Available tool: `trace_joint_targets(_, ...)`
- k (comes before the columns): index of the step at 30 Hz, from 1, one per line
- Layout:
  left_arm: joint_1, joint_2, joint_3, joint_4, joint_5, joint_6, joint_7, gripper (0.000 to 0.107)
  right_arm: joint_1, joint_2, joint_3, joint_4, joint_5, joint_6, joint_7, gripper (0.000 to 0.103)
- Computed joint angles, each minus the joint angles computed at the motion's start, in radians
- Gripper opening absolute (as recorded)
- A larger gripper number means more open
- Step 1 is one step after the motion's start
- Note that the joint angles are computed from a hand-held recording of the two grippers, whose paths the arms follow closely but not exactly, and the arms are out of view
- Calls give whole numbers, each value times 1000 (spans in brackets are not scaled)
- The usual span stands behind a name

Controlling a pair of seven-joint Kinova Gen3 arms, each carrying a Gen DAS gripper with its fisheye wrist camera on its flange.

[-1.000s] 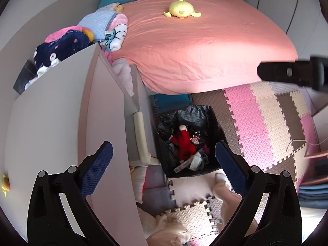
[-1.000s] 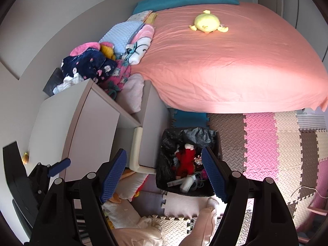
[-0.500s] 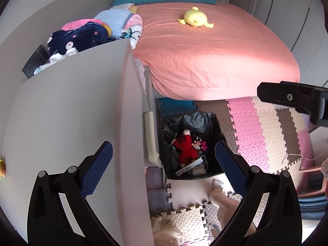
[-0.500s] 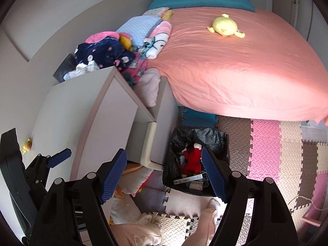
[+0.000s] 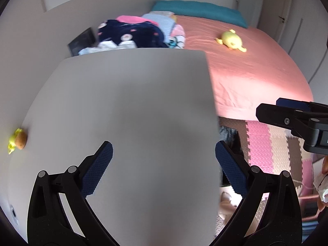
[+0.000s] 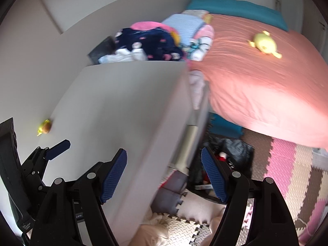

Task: Collect trash
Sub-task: 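Move both grippers back over the desk toward the yellow toy, then grasp the brown cookie-shaped toy with the right gripper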

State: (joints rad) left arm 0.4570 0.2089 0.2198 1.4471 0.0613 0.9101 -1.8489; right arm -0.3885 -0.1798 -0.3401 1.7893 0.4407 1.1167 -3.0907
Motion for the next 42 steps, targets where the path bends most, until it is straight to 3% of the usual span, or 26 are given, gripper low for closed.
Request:
trace_joint_targets(7,-118,-15,-54,12,27,-13,-40,97,-56,166,20,-149,33,-48,56,76)
trace_joint_targets(10,-179,-15,-72,7,55,-8,-71,97,19,247,-73,-227,41,-59,88,76)
trace_joint_targets(12,-212,-14,-83,1,65,-4,-82,97,13,290,-79,-270,48,-64,104,76)
trace_joint_targets(18,-310,8,-119,-35,94,18,-85,97,-185,415,140,-421,-11,-96,211,76)
trace_joint_targets(20,-333,18,-128,-52,97,24,-74,97,-203,453,166,-465,-38,-114,241,76)
trace_joint_targets(23,-353,35,-147,-80,71,24,-29,97,-181,517,147,-547,-69,-119,287,76)
trace_joint_targets(28,-382,80,-164,-147,33,42,24,97,-211,634,202,-733,-141,-65,412,76)
trace_joint_targets(34,-413,160,-173,-252,13,82,81,97,-219,786,202,-1003,-172,55,534,76)
trace_joint_targets(37,-413,178,-181,-276,-11,79,102,97,-250,860,296,-1142,-267,103,618,75)
trace_joint_targets(42,-433,209,-190,-317,-12,87,169,97,-217,991,300,-1373,-379,172,729,64)
